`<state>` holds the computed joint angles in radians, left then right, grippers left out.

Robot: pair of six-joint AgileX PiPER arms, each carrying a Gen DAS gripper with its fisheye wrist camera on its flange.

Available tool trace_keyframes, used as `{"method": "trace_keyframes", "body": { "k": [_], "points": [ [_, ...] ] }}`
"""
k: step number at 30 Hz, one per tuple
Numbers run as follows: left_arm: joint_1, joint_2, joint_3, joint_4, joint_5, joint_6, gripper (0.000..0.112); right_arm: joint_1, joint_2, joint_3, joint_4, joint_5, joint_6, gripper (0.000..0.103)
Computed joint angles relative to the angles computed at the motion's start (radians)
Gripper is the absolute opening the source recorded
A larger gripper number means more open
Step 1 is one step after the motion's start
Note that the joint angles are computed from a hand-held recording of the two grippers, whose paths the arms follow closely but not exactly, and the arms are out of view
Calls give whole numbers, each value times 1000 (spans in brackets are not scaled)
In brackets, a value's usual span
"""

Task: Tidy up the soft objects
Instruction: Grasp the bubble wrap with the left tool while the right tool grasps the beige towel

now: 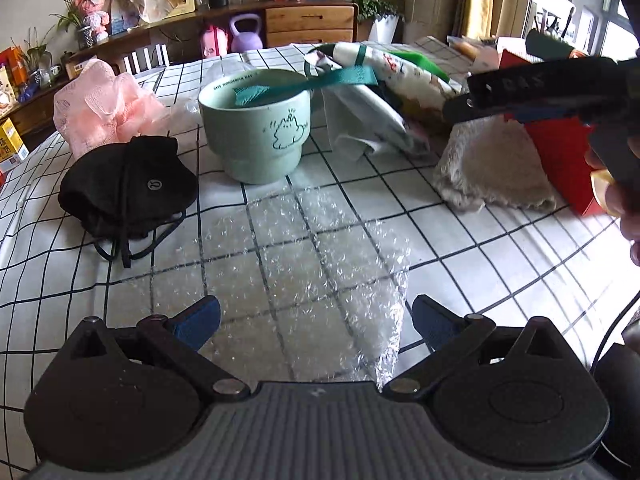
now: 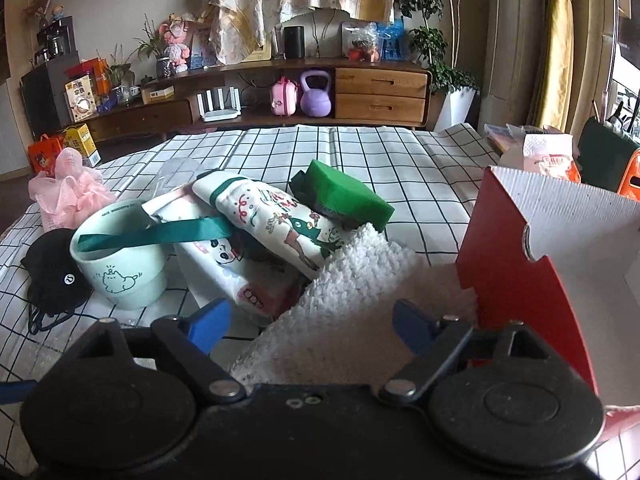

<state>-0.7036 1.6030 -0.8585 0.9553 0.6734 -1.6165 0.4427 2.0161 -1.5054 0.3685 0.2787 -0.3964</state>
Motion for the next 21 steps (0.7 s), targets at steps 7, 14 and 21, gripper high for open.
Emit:
{"method": "trace_keyframes", "body": {
  "k": [7, 14, 21],
  "points": [
    [-1, 26, 0, 12, -2, -2, 97, 12, 57, -57, -196, 28, 229, 68],
    [4, 6, 13, 36, 29, -57, 63, 1, 38, -22, -186, 17, 238, 43],
    [35, -27, 38, 41, 24, -81, 33, -18, 4, 13, -72, 11, 142, 15]
  ]
}}
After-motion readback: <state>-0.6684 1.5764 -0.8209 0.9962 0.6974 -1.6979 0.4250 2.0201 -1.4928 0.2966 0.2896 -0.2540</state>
